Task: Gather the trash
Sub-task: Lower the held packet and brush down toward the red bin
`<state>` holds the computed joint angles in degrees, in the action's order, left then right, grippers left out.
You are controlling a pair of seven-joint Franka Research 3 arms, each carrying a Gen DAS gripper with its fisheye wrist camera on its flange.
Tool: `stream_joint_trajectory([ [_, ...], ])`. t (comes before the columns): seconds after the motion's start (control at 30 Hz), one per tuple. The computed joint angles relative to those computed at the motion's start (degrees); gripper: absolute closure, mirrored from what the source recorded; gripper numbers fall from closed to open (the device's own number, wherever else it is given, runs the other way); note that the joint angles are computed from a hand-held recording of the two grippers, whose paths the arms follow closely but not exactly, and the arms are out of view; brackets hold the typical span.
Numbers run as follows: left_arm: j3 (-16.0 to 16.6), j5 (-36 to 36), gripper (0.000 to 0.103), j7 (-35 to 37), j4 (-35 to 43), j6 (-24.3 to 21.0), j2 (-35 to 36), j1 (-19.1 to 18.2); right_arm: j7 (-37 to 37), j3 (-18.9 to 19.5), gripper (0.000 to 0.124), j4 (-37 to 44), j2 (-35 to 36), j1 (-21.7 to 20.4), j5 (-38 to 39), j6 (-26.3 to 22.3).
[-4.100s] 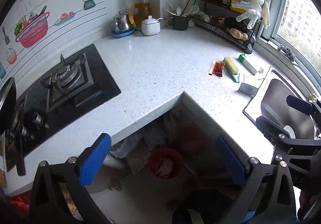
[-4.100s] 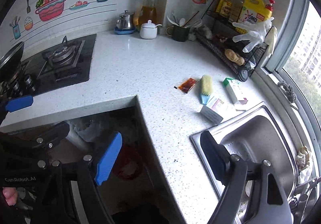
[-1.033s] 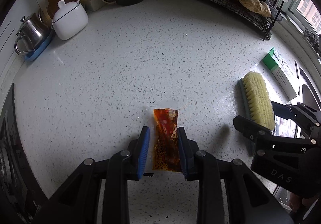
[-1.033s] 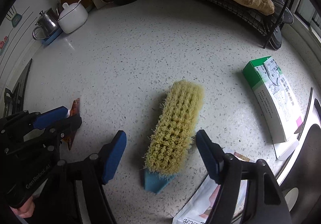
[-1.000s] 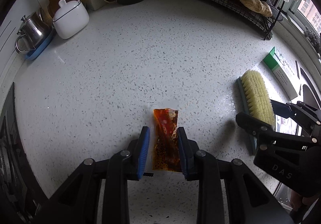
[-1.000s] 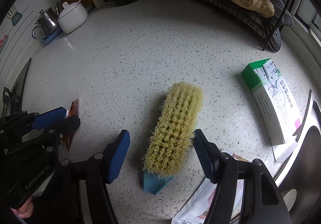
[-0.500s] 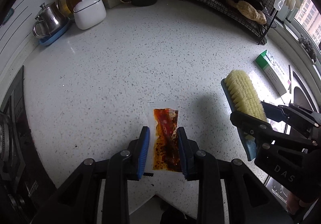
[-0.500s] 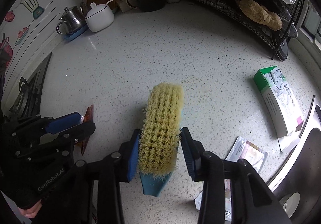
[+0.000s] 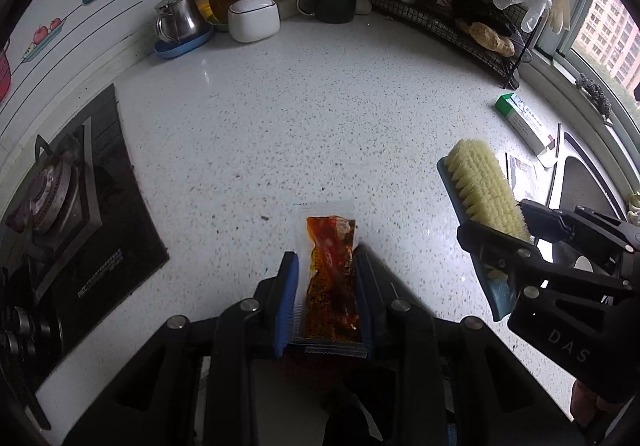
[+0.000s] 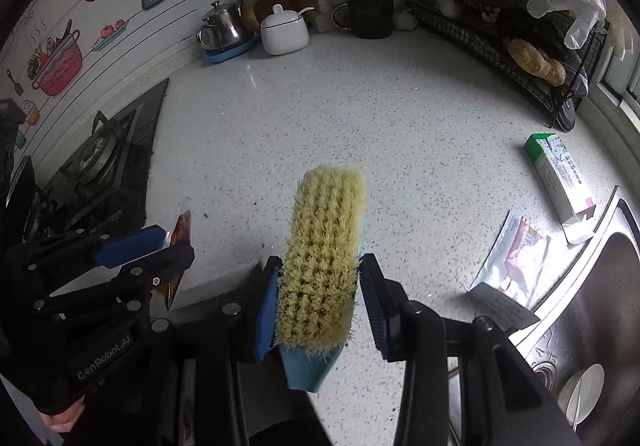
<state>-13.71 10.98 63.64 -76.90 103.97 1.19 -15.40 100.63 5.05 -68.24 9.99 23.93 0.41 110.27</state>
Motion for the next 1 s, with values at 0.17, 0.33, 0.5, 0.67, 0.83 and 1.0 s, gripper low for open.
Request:
stream_joint_trajectory([
  [0.17,0.28,-2.48,0.078,-1.38,-13.00,1.65,-11.34,0.46,0.32,1.68,0.087,-11.01,-8.55,0.59,0.85,1.70],
  [0.33,0.34,-3.75,0.078,-3.20,-22.89,1.58,-20.71,0.41,1.06,3.82,0.087,-18.28,-13.79,1.17,1.14,2.61],
  [0.5,1.06,-6.33,0.078,-5.14,-31.05,0.61,-28.23,-0.25,0.58,5.43,0.087,-22.50,-16.59,1.81,2.30,1.27],
  [0.67,0.99,-7.94,0.078,-7.85,-37.08,-0.45,-32.95,-0.92,-0.84,6.20,0.087,-25.42,-17.26,2.49,3.92,0.56],
  [0.83,1.64,-9.25,0.078,-10.04,-43.40,0.03,-36.52,-1.59,-1.73,6.55,0.087,-29.39,-17.58,3.35,6.24,1.20],
  [1.0,2.43,-10.29,0.078,-10.66,-50.95,4.10,-38.34,-2.21,-3.50,6.44,0.087,-35.22,-18.00,3.71,8.80,5.85],
])
